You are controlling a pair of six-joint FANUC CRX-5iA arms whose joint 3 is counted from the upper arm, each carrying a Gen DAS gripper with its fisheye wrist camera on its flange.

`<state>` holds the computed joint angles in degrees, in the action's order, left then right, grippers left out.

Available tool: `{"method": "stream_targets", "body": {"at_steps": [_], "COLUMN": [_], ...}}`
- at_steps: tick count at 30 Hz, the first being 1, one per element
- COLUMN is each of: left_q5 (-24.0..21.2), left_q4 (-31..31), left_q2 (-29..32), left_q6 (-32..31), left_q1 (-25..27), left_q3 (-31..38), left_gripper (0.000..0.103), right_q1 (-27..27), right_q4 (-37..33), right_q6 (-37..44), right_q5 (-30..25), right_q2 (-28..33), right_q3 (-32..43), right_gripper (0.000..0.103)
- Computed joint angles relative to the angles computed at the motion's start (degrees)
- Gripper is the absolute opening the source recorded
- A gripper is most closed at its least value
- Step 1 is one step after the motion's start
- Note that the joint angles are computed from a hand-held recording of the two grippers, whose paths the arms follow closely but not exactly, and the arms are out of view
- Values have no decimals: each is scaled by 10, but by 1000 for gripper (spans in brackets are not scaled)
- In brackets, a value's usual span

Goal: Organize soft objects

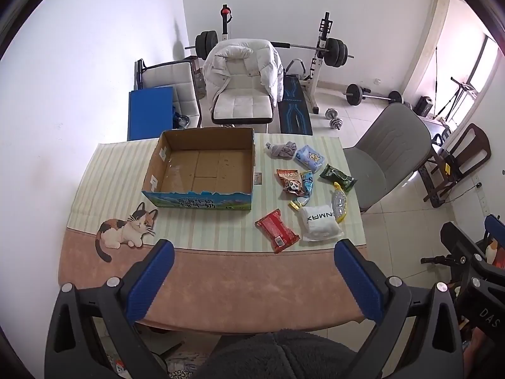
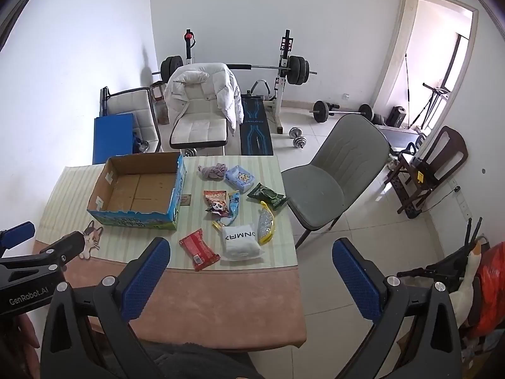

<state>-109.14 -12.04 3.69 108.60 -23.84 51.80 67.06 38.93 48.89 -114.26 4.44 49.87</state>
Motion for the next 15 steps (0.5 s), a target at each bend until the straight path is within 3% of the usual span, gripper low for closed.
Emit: {"method": "stream_targets", "body": {"at_steps": [15], "left_q5": [-12], "left_q4": [-13], "left_q2": [15], "left_q6": [-5], "left_q1": [-8], "left_q3": [35], "left_gripper": [103], "right_q1": [0], "right_q4": [9], "right_q6": [7], "right_q5": [-8], "right_q2": [15], "right_q3": [29], "right_gripper": [103]}}
